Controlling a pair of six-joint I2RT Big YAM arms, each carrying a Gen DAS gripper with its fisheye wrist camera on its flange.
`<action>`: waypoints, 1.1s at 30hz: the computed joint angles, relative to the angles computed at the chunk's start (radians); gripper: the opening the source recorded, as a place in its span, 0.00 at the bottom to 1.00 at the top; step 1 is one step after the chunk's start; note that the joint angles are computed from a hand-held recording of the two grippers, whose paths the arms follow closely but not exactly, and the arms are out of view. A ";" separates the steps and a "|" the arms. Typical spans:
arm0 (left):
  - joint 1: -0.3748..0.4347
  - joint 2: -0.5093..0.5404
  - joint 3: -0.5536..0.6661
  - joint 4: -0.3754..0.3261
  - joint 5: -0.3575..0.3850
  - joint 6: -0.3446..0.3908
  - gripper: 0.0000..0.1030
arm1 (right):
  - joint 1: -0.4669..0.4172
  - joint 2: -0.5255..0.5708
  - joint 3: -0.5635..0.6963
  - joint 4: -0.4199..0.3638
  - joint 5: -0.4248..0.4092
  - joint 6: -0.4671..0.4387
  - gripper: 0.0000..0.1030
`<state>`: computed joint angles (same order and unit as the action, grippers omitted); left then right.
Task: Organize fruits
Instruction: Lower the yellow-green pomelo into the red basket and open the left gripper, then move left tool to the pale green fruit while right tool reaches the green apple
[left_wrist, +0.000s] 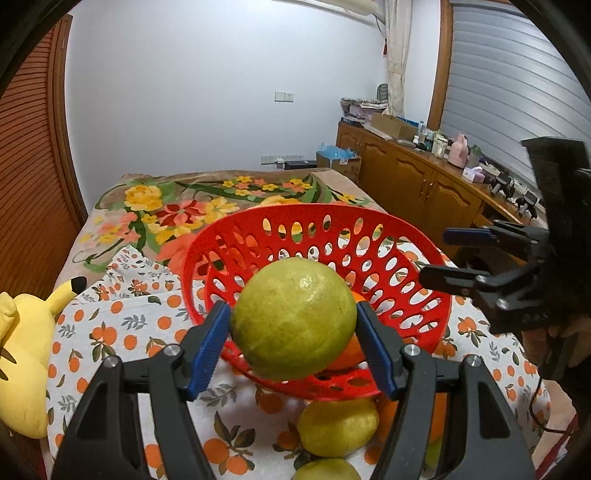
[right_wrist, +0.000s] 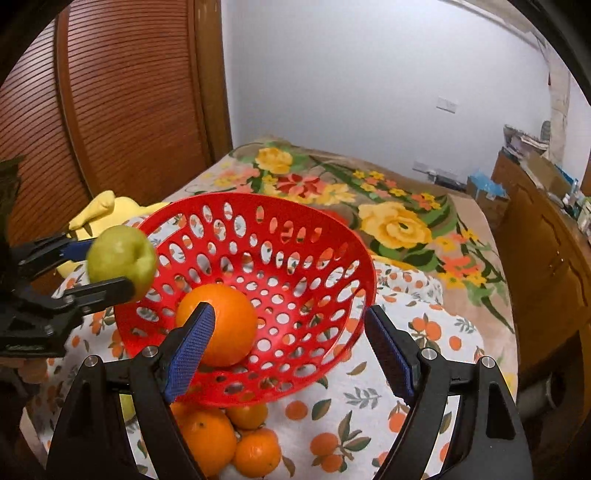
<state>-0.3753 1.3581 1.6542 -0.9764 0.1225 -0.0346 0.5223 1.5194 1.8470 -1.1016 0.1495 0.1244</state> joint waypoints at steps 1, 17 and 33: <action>-0.003 0.008 0.005 -0.005 -0.007 0.000 0.66 | 0.001 -0.010 -0.016 0.007 0.000 0.000 0.82; -0.018 0.054 0.024 -0.035 -0.048 -0.014 0.67 | 0.011 -0.107 -0.134 0.083 -0.003 0.015 0.83; -0.032 -0.041 -0.044 0.043 -0.087 -0.026 0.75 | 0.034 -0.210 -0.258 0.124 0.029 0.069 0.82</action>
<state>-0.4077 1.3170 1.6100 -0.9330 0.0358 -0.0603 0.5564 1.3090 1.5893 -0.9778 0.1781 0.1936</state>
